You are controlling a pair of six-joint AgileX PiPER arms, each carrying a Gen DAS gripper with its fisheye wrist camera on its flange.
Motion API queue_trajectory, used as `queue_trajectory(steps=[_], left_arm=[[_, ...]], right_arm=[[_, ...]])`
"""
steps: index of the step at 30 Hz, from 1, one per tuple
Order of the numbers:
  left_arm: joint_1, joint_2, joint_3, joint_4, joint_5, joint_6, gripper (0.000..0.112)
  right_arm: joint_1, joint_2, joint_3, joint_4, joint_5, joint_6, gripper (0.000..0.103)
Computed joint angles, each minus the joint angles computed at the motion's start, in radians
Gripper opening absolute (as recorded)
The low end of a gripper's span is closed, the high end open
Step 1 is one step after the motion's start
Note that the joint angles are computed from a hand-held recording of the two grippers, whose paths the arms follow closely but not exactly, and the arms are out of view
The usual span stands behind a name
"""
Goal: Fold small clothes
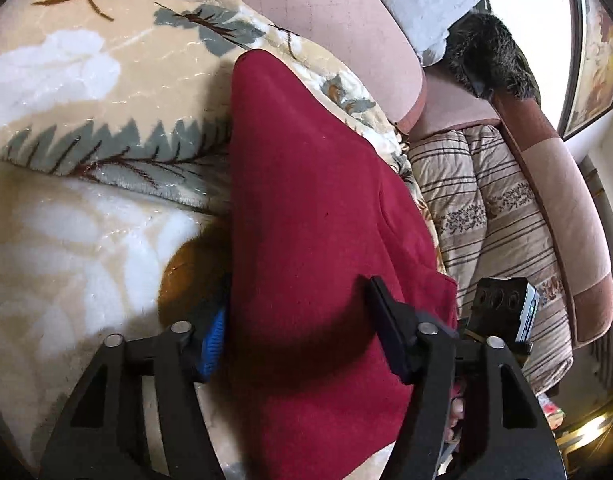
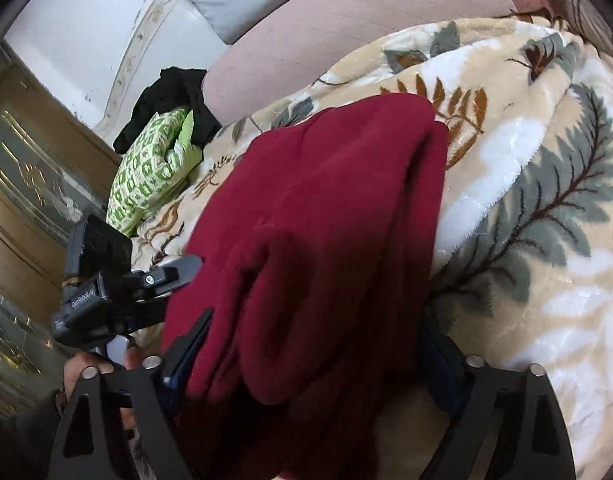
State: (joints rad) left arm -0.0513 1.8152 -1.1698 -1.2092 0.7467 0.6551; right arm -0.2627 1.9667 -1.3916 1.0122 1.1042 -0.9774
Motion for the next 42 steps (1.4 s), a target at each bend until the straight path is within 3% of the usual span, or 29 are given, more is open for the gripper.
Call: queue_trajectory(steps=[1, 4, 7, 14, 18, 21, 23, 25, 27, 29, 31, 34, 36, 38, 39, 42], left_arm=[[-0.003, -0.008, 0.003, 0.012, -0.009, -0.014, 0.052], [-0.024, -0.053, 0.019, 0.067, -0.044, -0.043, 0.045], [-0.031, -0.132, 0.073, 0.106, -0.078, -0.069, 0.043], [0.18, -0.432, 0.263, 0.175, -0.017, -0.047, 0.042], [0.311, -0.462, 0.308, 0.193, 0.03, -0.029, 0.042], [0.297, -0.399, 0.334, 0.22, -0.016, -0.012, 0.048], [0.299, -0.378, 0.396, 0.104, -0.063, 0.113, 0.054], [0.324, -0.388, 0.448, -0.016, -0.062, 0.227, 0.055], [0.313, -0.418, 0.45, 0.01, -0.086, 0.203, 0.055], [0.281, -0.542, 0.491, 0.063, -0.211, 0.19, 0.055], [0.276, -0.628, 0.523, 0.043, -0.251, 0.231, 0.055], [0.274, -0.677, 0.552, -0.003, -0.242, 0.292, 0.035], [0.242, -0.666, 0.545, 0.013, -0.262, 0.287, 0.025], [0.235, -0.647, 0.538, -0.002, -0.244, 0.314, 0.024], [0.212, -0.62, 0.525, 0.012, -0.249, 0.302, 0.024], [0.187, -0.498, 0.478, 0.098, -0.209, 0.232, 0.019]], right_arm=[[-0.013, 0.009, -0.001, 0.022, 0.008, 0.017, 0.066], [-0.021, -0.029, 0.043, 0.028, 0.009, 0.018, 0.045], [0.009, -0.122, 0.123, 0.038, -0.034, -0.023, 0.038], [0.067, -0.213, 0.245, 0.197, 0.071, -0.122, 0.037], [0.198, -0.23, 0.298, 0.269, 0.003, -0.155, 0.037], [0.258, -0.191, 0.329, 0.251, -0.08, -0.119, 0.038], [0.269, -0.195, 0.38, 0.241, -0.165, -0.097, 0.047], [0.259, -0.227, 0.412, 0.255, -0.18, -0.091, 0.049], [0.288, -0.29, 0.409, 0.16, -0.24, -0.011, 0.052], [0.339, -0.386, 0.417, 0.06, -0.327, 0.052, 0.052], [0.401, -0.496, 0.443, -0.013, -0.442, 0.056, 0.052], [0.533, -0.613, 0.443, -0.147, -0.584, 0.03, 0.052], [0.649, -0.589, 0.382, -0.347, -0.617, 0.101, 0.05], [0.728, -0.513, 0.303, -0.547, -0.599, 0.224, 0.037], [0.739, -0.46, 0.266, -0.616, -0.58, 0.273, 0.025], [0.683, -0.336, 0.226, -0.628, -0.51, 0.301, 0.012]])
